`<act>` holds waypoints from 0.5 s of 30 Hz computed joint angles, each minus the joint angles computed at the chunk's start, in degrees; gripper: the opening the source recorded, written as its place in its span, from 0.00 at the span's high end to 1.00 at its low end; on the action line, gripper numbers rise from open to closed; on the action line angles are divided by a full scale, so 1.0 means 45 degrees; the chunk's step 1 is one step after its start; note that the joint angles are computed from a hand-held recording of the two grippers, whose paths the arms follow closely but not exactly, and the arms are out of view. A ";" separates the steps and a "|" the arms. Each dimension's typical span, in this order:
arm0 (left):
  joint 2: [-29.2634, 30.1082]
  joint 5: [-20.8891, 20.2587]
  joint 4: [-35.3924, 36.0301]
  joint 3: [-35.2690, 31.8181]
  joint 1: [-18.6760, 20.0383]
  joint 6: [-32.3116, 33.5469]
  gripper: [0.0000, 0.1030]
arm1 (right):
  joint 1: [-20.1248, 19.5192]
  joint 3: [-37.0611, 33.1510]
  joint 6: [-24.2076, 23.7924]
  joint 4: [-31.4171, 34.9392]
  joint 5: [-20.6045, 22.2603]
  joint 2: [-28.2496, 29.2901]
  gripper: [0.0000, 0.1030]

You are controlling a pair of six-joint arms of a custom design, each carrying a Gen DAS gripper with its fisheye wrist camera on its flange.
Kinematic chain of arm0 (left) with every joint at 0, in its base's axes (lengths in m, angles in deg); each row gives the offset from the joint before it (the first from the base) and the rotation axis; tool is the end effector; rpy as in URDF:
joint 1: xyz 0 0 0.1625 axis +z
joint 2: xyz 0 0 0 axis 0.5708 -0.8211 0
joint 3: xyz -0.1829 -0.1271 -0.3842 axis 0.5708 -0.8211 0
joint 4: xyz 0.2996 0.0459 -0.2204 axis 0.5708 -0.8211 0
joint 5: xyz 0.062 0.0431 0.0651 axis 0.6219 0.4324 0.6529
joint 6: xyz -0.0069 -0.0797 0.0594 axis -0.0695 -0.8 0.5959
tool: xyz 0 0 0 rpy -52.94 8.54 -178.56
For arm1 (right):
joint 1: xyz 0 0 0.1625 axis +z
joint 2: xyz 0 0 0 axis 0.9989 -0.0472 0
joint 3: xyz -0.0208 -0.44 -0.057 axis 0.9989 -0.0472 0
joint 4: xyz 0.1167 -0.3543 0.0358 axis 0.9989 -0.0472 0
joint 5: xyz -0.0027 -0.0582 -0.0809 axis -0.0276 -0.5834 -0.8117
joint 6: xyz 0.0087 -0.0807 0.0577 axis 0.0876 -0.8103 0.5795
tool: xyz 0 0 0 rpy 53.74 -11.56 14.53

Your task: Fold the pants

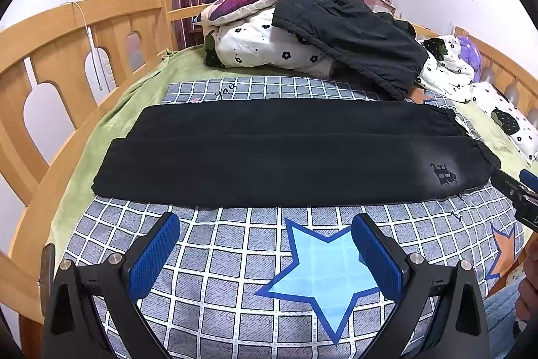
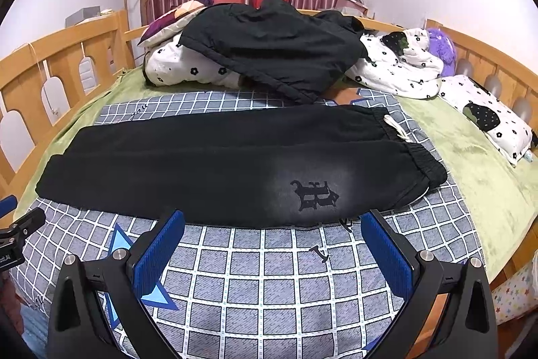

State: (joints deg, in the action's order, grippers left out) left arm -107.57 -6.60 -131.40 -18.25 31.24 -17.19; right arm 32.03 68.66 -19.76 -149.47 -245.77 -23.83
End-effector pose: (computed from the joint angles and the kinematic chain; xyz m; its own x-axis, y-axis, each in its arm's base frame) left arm -0.1423 -0.7769 0.3900 -0.6324 0.4115 -0.6563 0.7253 0.6121 -0.3151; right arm 0.4173 -0.6651 0.1263 -0.6138 0.4955 0.6146 -0.3161 0.5591 -0.7664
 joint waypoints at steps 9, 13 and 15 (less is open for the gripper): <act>0.0088 -0.0136 0.0166 -0.0311 0.0033 -0.0124 0.00 | -0.0100 0.0160 0.0583 0.0457 0.0049 -0.0169 0.00; 0.0248 -0.0227 0.0111 -0.0568 0.0084 -0.0186 0.00 | -0.0221 0.0214 0.0500 0.0282 0.0475 -0.0195 0.00; 0.0342 -0.0146 -0.0076 -0.0635 0.0125 -0.0082 0.00 | -0.0299 0.0151 -0.0013 -0.0131 0.0722 -0.0097 0.00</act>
State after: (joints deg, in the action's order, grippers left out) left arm -106.03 -7.26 -131.74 -21.11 31.80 -17.56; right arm 30.69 69.34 -19.82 -150.06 -242.52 -24.27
